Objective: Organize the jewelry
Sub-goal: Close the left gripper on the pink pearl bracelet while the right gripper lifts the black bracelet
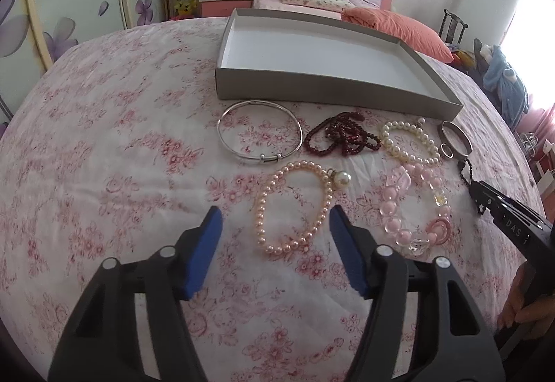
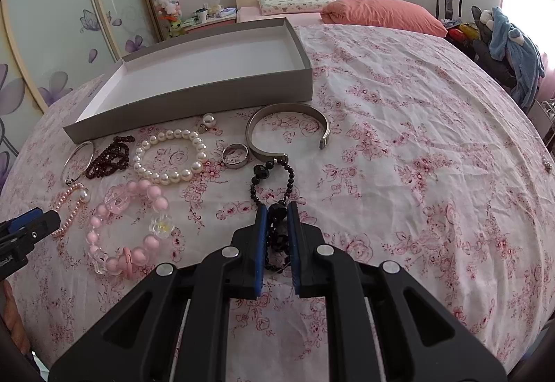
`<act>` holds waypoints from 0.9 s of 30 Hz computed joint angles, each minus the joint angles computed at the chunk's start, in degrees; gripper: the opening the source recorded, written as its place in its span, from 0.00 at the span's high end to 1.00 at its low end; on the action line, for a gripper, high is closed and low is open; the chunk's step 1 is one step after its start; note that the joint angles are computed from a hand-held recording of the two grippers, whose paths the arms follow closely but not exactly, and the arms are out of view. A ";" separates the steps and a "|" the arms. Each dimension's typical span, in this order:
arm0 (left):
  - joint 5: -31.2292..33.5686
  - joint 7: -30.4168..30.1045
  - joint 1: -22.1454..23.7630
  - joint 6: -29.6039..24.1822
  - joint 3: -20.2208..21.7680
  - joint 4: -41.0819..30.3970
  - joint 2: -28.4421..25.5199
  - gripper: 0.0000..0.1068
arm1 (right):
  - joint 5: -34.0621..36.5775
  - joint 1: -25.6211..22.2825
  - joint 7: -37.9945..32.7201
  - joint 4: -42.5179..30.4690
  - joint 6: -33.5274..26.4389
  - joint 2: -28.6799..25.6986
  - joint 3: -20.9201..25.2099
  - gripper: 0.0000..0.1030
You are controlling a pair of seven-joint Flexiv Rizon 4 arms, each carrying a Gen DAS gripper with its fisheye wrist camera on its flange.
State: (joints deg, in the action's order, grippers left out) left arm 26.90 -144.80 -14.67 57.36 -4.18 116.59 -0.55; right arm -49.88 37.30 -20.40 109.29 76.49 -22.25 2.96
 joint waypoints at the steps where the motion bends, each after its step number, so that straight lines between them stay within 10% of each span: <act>1: -0.45 0.24 0.15 0.39 0.12 0.08 -0.15 0.50 | 0.21 -0.15 -0.26 -0.19 0.12 -0.19 0.06 0.87; 16: 3.20 3.38 -1.69 -3.96 0.05 -3.61 -2.52 0.92 | 0.23 0.22 -0.54 -0.08 1.45 -0.61 -0.81 0.87; 27: 3.52 1.14 -1.32 0.94 0.57 -0.63 -0.21 0.94 | -12.03 3.32 9.80 1.96 10.81 0.35 -9.03 0.89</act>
State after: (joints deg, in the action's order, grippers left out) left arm 30.41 -143.65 -15.98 58.30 -3.61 115.95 -0.77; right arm -61.91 40.62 -10.61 111.25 87.29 -21.90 -6.07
